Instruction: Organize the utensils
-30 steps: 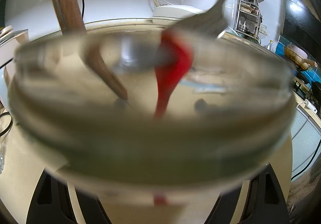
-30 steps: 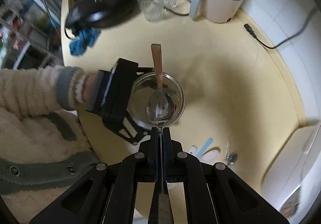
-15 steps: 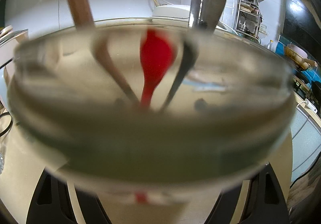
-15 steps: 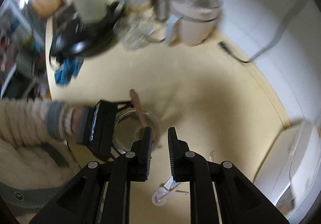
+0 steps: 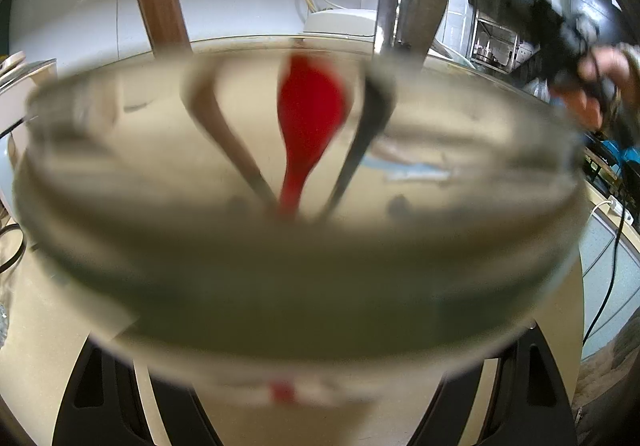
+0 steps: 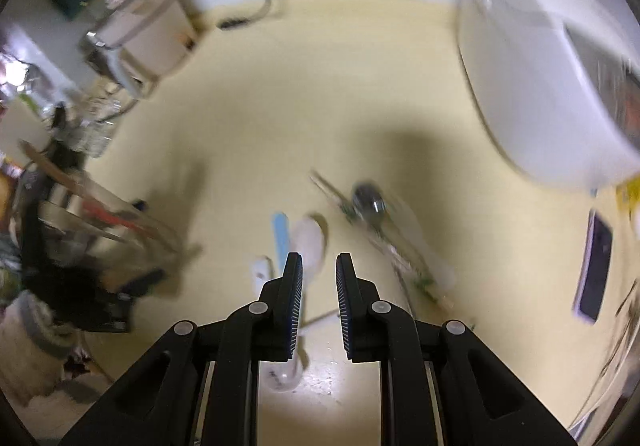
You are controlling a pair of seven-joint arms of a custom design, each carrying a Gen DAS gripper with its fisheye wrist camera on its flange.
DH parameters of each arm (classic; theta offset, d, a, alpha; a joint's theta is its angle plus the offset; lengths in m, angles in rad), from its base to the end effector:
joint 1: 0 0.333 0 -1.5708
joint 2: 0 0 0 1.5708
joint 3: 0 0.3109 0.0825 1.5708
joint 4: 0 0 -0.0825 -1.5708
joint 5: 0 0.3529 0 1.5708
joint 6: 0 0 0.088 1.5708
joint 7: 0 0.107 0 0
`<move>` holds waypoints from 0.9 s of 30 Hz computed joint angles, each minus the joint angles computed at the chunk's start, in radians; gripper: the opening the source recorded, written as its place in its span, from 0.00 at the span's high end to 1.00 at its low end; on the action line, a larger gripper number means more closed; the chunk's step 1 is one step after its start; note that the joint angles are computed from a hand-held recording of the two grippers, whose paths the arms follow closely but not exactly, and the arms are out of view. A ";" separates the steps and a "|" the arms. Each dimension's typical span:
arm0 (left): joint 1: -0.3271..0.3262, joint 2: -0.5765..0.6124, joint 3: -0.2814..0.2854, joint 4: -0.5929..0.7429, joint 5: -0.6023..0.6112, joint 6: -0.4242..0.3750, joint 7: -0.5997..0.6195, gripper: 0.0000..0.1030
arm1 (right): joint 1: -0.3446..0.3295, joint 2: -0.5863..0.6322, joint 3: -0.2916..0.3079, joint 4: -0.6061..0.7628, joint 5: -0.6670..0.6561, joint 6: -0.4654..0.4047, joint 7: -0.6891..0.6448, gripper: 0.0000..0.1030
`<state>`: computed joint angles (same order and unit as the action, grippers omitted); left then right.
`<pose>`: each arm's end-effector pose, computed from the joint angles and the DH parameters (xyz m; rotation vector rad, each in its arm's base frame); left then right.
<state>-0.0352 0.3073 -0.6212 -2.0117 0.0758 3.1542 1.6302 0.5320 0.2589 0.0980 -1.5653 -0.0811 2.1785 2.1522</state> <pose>0.5081 -0.3557 0.4515 -1.1079 2.3357 -1.1766 0.5240 0.3695 0.5347 -2.0502 1.9016 -0.1592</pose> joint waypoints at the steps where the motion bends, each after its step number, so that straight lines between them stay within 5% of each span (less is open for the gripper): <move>1: -0.008 0.000 0.007 0.003 0.003 -0.002 -0.004 0.18 | 0.004 0.006 -0.001 -0.019 -0.002 0.023 0.019 0.82; 6: -0.023 0.000 0.022 0.007 0.007 -0.005 -0.010 0.18 | 0.033 0.070 -0.013 -0.016 -0.039 0.114 0.096 0.65; 9: -0.025 -0.003 0.022 0.001 0.005 -0.005 -0.011 0.18 | 0.060 0.123 -0.027 0.041 -0.077 0.085 0.120 0.56; 17: -0.030 -0.002 0.026 0.001 0.006 -0.004 -0.014 0.18 | 0.086 0.227 -0.049 0.161 -0.085 -0.005 0.097 0.55; 22: -0.033 -0.004 0.029 -0.001 0.008 -0.003 -0.017 0.18 | 0.098 0.237 -0.062 0.161 -0.107 0.005 0.085 0.55; 24: -0.034 -0.004 0.029 -0.002 0.009 -0.003 -0.018 0.18 | 0.103 0.228 -0.069 0.148 -0.121 0.013 0.094 0.67; 27: -0.033 -0.004 0.029 -0.003 0.010 -0.002 -0.019 0.18 | 0.098 0.185 -0.069 0.081 -0.126 0.074 0.115 0.68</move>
<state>-0.0683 0.3028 -0.5924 -2.0143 0.0857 3.1518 1.6114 0.6305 0.4440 0.0288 -1.4847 -0.2072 2.2522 2.2672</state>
